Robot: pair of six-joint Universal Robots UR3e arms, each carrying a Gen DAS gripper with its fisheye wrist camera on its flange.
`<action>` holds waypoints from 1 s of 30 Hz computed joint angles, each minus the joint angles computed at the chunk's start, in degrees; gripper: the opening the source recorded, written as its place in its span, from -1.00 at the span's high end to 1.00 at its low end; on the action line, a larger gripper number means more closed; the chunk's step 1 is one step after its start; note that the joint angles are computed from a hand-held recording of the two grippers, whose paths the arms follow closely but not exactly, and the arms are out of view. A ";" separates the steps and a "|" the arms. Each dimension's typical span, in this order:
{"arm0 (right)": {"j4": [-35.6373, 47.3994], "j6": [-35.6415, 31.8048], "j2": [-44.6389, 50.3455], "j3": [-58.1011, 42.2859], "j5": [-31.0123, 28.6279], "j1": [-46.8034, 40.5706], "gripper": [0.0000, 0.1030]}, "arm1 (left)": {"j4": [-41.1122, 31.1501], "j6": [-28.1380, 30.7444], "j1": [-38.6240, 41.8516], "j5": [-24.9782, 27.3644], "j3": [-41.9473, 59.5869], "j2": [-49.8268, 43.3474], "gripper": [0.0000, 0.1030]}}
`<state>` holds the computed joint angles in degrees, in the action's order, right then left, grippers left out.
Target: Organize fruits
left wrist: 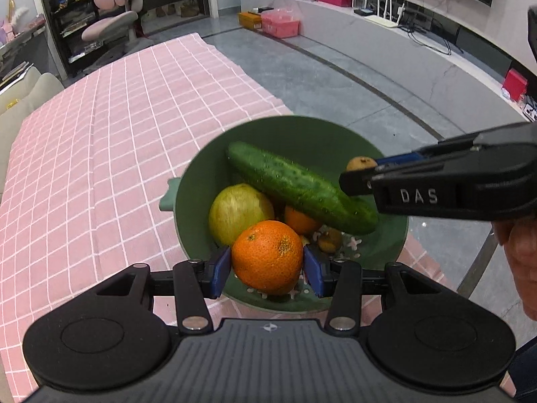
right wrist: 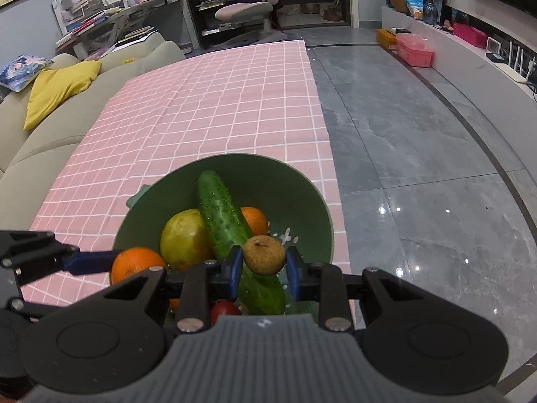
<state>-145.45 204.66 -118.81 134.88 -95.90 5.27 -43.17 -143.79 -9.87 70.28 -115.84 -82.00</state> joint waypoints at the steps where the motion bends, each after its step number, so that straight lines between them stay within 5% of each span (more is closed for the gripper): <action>1: -0.10 0.28 0.39 -0.21 -0.45 0.35 0.52 | 0.08 -0.01 -0.30 0.52 0.10 -0.24 -0.05; 4: -0.87 1.00 1.85 -0.73 -2.41 1.68 0.28 | 0.47 -0.51 -0.96 1.87 0.44 -0.68 -0.26; 7: 0.03 0.71 0.59 -0.78 -2.40 1.36 0.27 | 0.44 -0.98 0.06 -0.20 -0.16 1.24 -0.46; 21: 10.03 -0.35 -7.80 -5.37 -3.52 2.59 0.12 | -10.99 -10.33 3.83 -1.68 3.16 13.27 -0.60; 26: 16.97 1.07 -12.29 -9.40 -4.27 5.40 -0.13 | -17.87 -17.31 4.06 0.63 6.77 17.00 -0.74; 30: 25.39 6.92 -11.29 -16.66 -11.24 14.12 -0.47 | -23.61 -22.68 2.31 5.93 10.24 19.08 -0.75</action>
